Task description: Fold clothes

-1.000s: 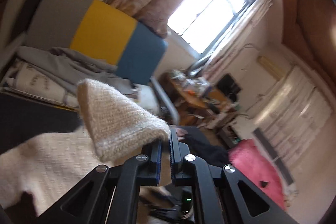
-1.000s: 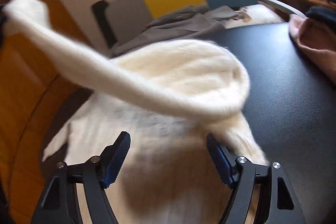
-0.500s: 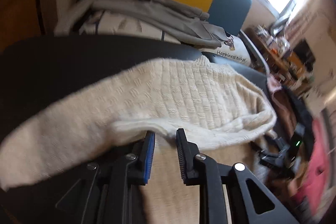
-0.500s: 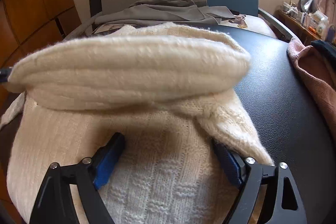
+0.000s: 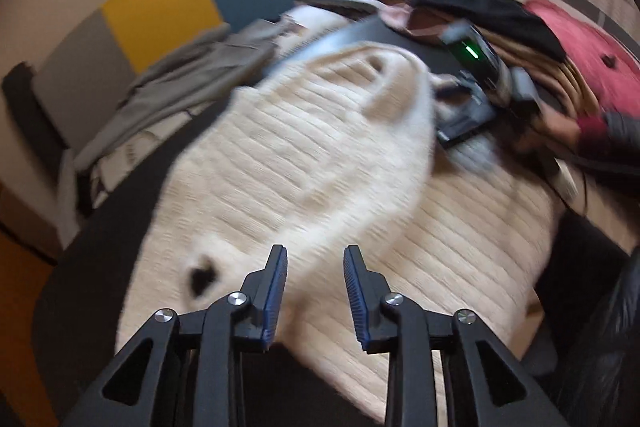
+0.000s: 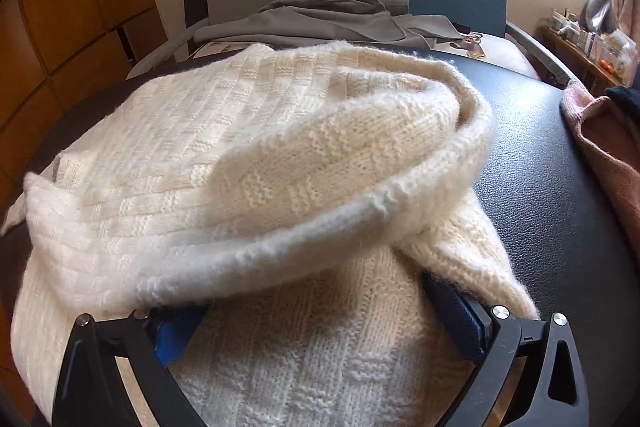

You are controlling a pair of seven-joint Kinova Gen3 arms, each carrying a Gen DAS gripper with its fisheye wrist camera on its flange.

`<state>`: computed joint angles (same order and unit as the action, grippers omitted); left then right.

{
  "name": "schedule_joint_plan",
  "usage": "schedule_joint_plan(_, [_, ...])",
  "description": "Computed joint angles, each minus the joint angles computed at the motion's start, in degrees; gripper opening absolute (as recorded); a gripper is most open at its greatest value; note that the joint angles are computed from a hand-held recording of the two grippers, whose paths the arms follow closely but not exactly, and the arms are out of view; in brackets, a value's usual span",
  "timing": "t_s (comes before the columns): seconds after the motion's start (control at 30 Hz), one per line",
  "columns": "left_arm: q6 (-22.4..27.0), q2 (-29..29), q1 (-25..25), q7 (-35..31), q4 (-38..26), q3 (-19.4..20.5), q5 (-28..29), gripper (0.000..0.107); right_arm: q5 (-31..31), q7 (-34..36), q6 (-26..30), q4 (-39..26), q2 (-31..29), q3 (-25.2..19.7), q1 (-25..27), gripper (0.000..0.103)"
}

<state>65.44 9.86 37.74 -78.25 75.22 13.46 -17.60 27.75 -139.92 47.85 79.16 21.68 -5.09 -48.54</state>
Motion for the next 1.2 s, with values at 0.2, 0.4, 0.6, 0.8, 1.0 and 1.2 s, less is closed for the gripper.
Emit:
schedule_joint_plan(0.2, [-1.29,2.98,11.75,1.15,5.72,-5.84,-8.83,0.033,-0.02,0.08,-0.21,-0.05,0.04,0.00,0.13,0.103])
schedule_joint_plan(0.4, [-2.35,4.23,8.50,7.05,9.79,-1.48,-16.27,0.034,-0.14,0.20,-0.32,-0.12,0.07,0.02,0.22,0.103])
schedule_joint_plan(0.6, [-1.88,6.42,7.69,12.66,7.77,-2.85,-17.24,0.031,-0.37,0.35,-0.93,0.02,0.03,0.08,0.55,0.103])
schedule_joint_plan(0.8, [-4.22,6.31,6.87,22.98,7.09,-4.71,-16.60,0.006,-0.71,0.52,-1.57,0.20,-0.07,0.12,0.89,0.103])
schedule_joint_plan(1.0, [-10.53,1.62,5.21,24.04,8.74,-6.92,-9.61,0.005,-1.01,0.58,-2.32,0.65,-0.35,0.11,1.19,0.103])
schedule_joint_plan(1.2, [-20.93,-3.79,-9.74,22.85,8.34,-2.30,4.37,0.005,-1.09,0.64,-2.71,0.88,-0.47,0.14,1.32,0.103])
